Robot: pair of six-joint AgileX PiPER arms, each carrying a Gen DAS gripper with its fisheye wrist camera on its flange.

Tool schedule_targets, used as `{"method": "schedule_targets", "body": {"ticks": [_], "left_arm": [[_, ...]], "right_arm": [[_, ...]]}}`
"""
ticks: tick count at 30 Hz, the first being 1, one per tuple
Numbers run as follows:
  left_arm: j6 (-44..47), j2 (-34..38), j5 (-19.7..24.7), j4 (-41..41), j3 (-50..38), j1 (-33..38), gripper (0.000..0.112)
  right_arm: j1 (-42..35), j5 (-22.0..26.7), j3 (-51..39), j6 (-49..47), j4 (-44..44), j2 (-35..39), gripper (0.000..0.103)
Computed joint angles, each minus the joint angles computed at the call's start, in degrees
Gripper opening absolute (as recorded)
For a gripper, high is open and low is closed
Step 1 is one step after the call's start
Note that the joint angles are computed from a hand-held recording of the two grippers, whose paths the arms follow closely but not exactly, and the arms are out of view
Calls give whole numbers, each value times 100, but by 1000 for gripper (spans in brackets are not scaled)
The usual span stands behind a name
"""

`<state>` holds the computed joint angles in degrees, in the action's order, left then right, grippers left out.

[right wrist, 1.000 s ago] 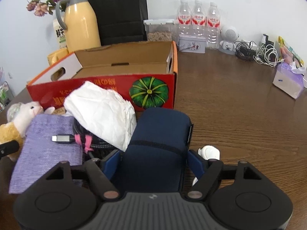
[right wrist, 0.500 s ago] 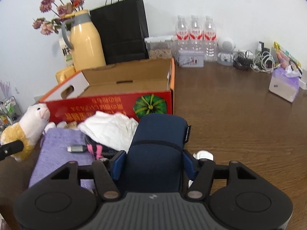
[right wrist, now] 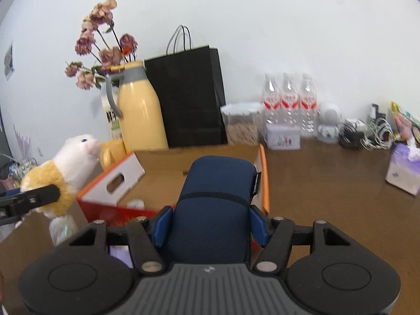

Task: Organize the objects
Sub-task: 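Carry the sheep and navy case into the box and open both tools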

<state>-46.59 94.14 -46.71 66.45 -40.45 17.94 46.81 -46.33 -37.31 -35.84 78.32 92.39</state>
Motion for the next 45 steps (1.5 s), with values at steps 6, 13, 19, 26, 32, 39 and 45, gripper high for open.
{"method": "schedule_targets", "body": {"ticks": [6,13,19,26,32,39,45], "left_arm": [[-114,488,721,-693,-905,-864,89],[-380,1464,1751,-1038,-2271,-1603,89],[-1469,2296,2680,-248,-3358,-1922,89],[-1440,2540,2992,-193,-3526,-2040,91],[-56,2365,2612,-1589,-3095,-1976,103],[262,2196,2350,-1837,-2851,-1934,103],[384,1987,2111,-1976,-2626,-1843,103]], "right_arm": [[-780,404,-864,-132,-724,516,61],[-1604,1074,-2085,-256,-1119,1569,61],[-1978,1344,-2855,-615,-919,2440,61],[-2161,1783,-3023,-813,-719,2661,60],[-2148,1816,-2881,-679,-819,2569,72],[-2102,1706,-2659,-277,-1147,2395,103],[-2012,1560,-2500,-224,-1175,2200,103]]}}
